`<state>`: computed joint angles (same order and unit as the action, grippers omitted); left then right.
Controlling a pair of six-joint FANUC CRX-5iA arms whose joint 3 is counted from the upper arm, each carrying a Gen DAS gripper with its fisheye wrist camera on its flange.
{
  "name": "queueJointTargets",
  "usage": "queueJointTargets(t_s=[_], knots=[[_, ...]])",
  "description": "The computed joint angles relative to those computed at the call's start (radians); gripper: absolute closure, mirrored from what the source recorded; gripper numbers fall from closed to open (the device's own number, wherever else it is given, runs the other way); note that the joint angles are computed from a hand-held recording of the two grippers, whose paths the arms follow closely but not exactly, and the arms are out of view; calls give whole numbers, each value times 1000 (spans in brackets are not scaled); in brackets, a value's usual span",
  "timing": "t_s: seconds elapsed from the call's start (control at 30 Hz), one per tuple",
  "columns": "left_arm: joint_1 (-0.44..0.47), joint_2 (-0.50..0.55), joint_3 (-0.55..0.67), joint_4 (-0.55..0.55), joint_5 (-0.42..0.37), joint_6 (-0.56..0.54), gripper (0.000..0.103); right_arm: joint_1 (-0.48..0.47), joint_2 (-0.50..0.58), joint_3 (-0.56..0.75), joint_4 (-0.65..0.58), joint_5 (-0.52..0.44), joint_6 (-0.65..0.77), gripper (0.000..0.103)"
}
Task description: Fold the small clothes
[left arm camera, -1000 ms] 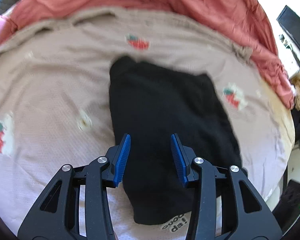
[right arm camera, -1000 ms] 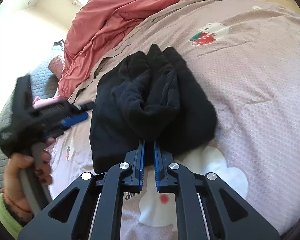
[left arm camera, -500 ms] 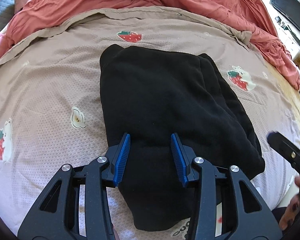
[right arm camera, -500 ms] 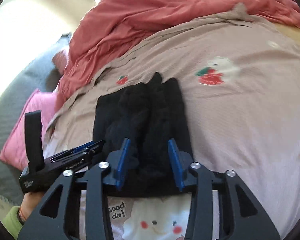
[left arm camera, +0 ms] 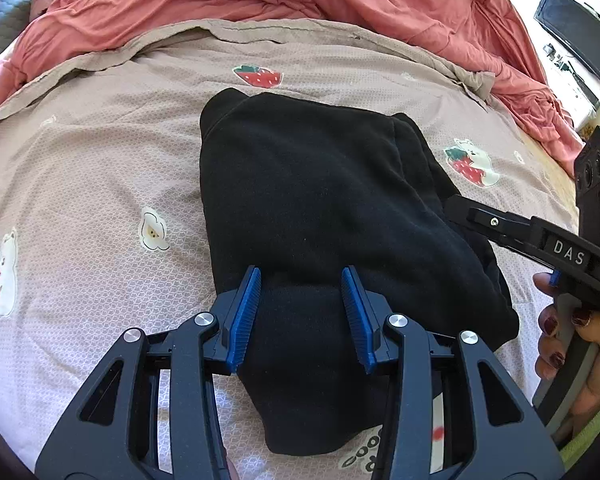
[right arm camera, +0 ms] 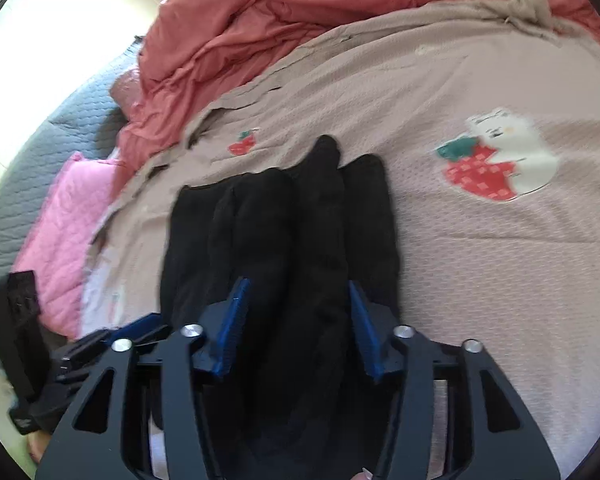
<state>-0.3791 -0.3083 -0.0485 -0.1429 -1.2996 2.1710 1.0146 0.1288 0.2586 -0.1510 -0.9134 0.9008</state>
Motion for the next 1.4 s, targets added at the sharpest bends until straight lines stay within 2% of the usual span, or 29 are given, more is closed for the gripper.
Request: queueJointTargets(t_s=[0.37, 0.57, 0.6, 0.7, 0.83, 1.07, 1.27, 1.4], knots=[[-11, 3, 6, -16, 1, 10, 69, -9, 47, 61, -34, -48, 61, 56], [-17, 3, 10, -28, -2, 30, 66, 29, 63, 58, 68, -59, 8, 52], [-20, 5, 14, -34, -7, 38, 65, 34, 64, 58, 81, -62, 9, 54], [-28, 9, 22, -48, -16, 49, 64, 25, 58, 61, 38, -53, 42, 78], [-34, 10, 28, -56, -26, 59, 64, 30, 43, 45, 54, -29, 31, 90], [-48, 7, 46, -57, -36, 64, 65, 12, 5, 46, -3, 6, 75, 93], [-32, -8, 32, 19, 20, 34, 65, 14, -50, 7, 39, 35, 46, 94], [-54, 22, 44, 33, 38, 14, 60, 4, -43, 7, 76, -21, 15, 94]])
